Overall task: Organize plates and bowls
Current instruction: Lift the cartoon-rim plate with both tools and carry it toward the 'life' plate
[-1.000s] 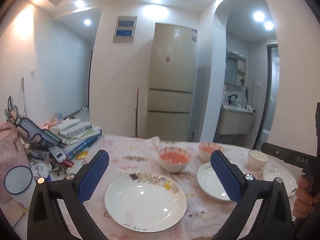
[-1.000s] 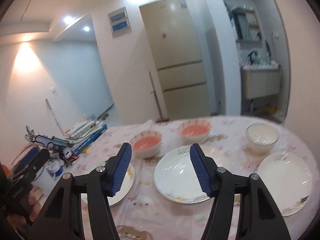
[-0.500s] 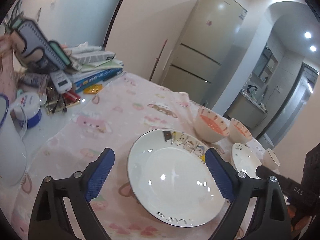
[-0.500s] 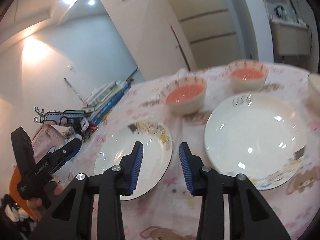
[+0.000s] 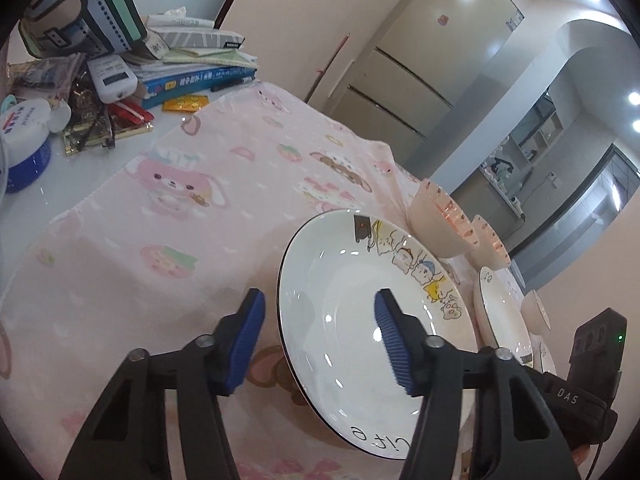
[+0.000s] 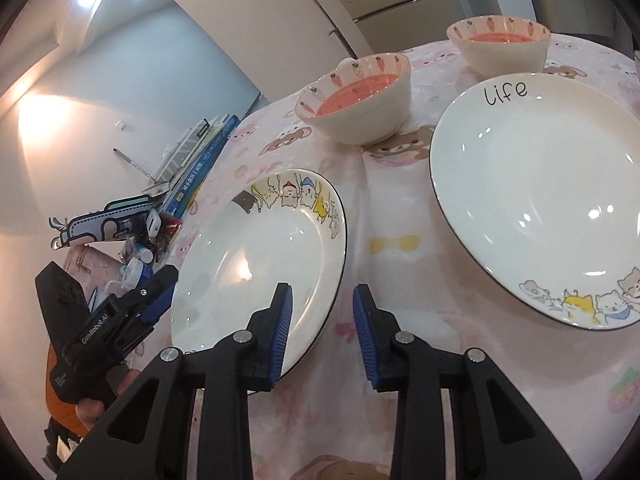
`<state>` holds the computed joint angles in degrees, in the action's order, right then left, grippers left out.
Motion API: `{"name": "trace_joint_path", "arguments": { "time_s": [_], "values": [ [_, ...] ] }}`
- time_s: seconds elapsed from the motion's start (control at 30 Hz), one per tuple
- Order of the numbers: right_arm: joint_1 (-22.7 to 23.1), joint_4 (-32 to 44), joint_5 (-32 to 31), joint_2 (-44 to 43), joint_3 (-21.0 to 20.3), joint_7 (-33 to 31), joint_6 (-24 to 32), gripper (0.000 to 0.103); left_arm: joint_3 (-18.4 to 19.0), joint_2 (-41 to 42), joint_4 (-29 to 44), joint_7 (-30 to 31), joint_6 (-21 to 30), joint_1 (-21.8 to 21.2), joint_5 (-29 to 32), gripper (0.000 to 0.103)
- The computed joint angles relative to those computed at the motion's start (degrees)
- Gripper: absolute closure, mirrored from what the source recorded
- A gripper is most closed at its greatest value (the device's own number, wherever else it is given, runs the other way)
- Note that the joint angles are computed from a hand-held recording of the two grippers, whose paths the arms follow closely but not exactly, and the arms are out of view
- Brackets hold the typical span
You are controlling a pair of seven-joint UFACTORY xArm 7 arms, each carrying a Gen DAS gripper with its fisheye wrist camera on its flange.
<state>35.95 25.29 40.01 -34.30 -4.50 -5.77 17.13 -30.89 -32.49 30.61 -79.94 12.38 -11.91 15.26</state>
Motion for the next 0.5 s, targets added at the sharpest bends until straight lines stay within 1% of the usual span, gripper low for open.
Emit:
{"name": "trace_joint_path", "arguments": {
  "time_s": [0.03, 0.07, 0.13, 0.2, 0.27, 0.33, 0.37, 0.4, 0.43, 0.47, 0.5],
  "values": [
    [1.1, 0.2, 1.0, 0.2, -0.9, -0.8, -0.2, 0.076, 0.5, 0.6, -0.1, 0.2, -0.3, -0.3, -0.3, 0.053],
    [2.0, 0.5, 2.0, 0.7, -1.7, -1.3, -0.1, 0.077, 0.8, 1.3, 0.0, 0.2, -0.7, -0.7, -0.7, 0.054],
    [1.9, 0.9, 2.9, 1.6, -1.6, -1.2, 0.5, 0.080, 2.0, 2.4, -0.6, 0.5, -2.9, -1.8, -1.7, 0.055],
    [2.6, 1.1, 5.0, 2.8, -2.0, -2.1, -0.1, 0.085, 1.8, 2.8, -0.5, 0.7, -3.2, -1.7, -1.9, 0.055],
    [4.0, 1.2, 8.3, 3.4, -3.5, -4.4, -0.2, 0.086, 1.6, 3.3, -0.3, 1.0, -3.2, -1.7, -1.9, 0.055],
    [6.0, 1.6, 13.2, 4.2, -5.3, -8.3, -0.3, 0.086, 2.0, 4.5, 0.4, 2.0, -2.6, -2.4, -2.1, 0.055],
    [6.3, 1.9, 14.9, 5.0, -5.6, -10.0, 0.3, 0.087, 1.0, 4.3, 0.9, 1.4, -1.4, -1.5, -1.5, 0.058],
    [6.8, 1.8, 16.8, 4.9, -5.7, -11.4, -0.3, 0.087, -0.1, 4.0, 1.8, 0.7, 1.3, -0.7, -0.9, 0.071],
    [5.2, 1.6, 16.4, 4.9, -3.6, -10.5, -0.7, 0.087, -2.1, 3.7, 3.0, 0.4, 5.2, 0.9, -0.3, 0.087],
    [3.0, 1.4, 14.5, 4.9, -0.9, -9.0, -1.0, 0.087, -1.7, 3.8, 3.3, -0.7, 6.7, 0.4, 1.2, 0.087],
    [1.2, 1.3, 12.4, 4.8, 1.2, -7.6, -1.2, 0.087, -0.3, 3.8, 2.7, -1.0, 5.8, -0.9, 1.0, 0.088]
  ]
}}
